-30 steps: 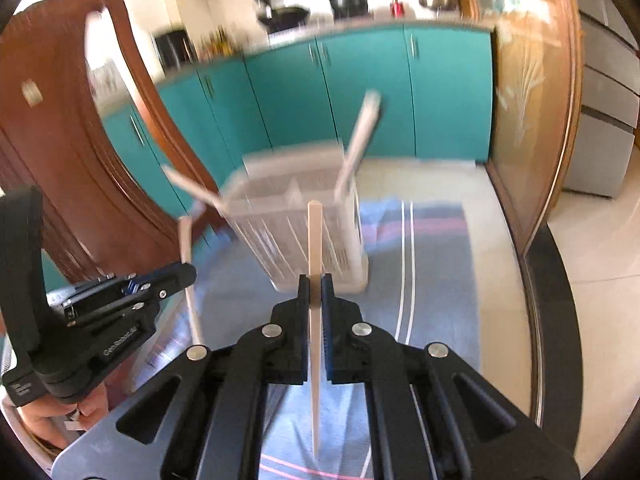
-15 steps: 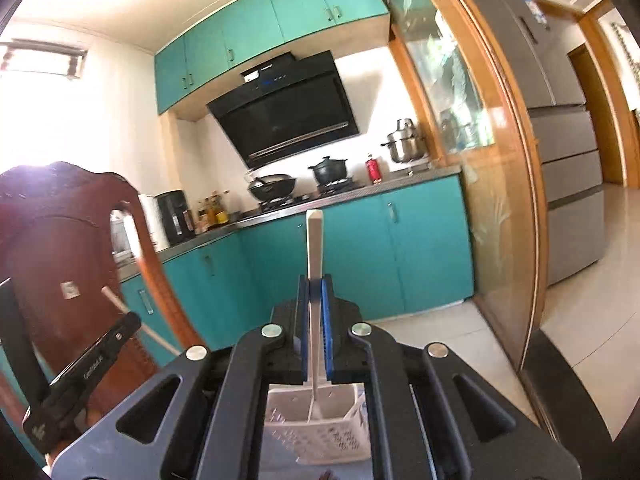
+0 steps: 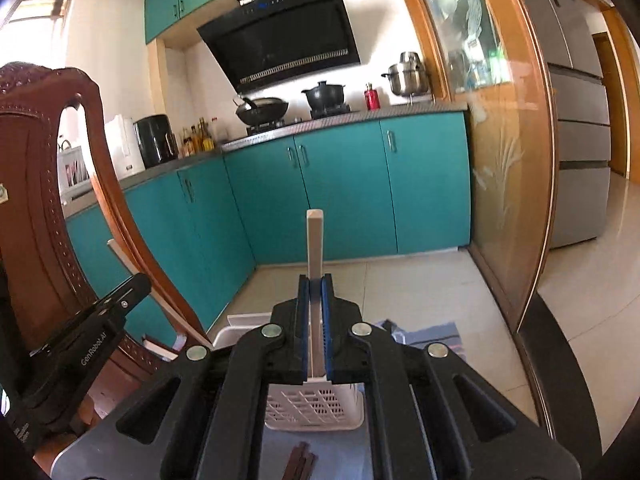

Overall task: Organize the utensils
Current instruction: 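Hold both light chopsticks over the white holder and open both tools, then move both open tools back down to the dark chopsticks on the cloth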

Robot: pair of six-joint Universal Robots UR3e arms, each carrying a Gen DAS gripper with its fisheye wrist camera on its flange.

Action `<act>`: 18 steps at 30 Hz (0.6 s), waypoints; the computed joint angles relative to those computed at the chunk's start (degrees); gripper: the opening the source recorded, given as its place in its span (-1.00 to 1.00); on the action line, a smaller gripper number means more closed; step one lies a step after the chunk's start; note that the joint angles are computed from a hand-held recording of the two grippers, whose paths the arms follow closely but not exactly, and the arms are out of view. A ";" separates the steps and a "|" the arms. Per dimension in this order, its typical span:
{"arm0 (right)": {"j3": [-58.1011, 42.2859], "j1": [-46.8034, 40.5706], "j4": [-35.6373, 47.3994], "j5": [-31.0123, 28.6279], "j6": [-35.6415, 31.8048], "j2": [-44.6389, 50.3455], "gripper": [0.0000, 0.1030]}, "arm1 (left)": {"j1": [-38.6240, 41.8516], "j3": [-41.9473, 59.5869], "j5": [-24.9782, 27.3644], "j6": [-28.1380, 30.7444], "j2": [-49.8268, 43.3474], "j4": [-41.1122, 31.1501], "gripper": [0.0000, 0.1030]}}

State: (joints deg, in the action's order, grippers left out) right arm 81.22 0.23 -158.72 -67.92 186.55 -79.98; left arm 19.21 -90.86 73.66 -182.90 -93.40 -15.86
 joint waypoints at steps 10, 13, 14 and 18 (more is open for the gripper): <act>4.32 -2.93 -2.77 3.43 1.08 -4.37 -0.31 | 3.28 -8.13 -4.89 -0.44 6.42 5.31 -0.32; 8.66 -5.38 -6.21 5.98 2.08 -9.90 -0.31 | 6.89 -12.12 -9.76 -1.44 10.70 9.07 -0.32; 10.13 -6.24 -7.09 7.02 2.15 -11.86 -0.31 | 7.91 -13.69 -10.61 -1.60 12.46 10.30 -0.32; 18.35 -10.54 -9.78 13.67 -0.30 -21.18 -0.31 | 12.10 -19.58 -15.61 -0.47 19.25 10.65 -0.32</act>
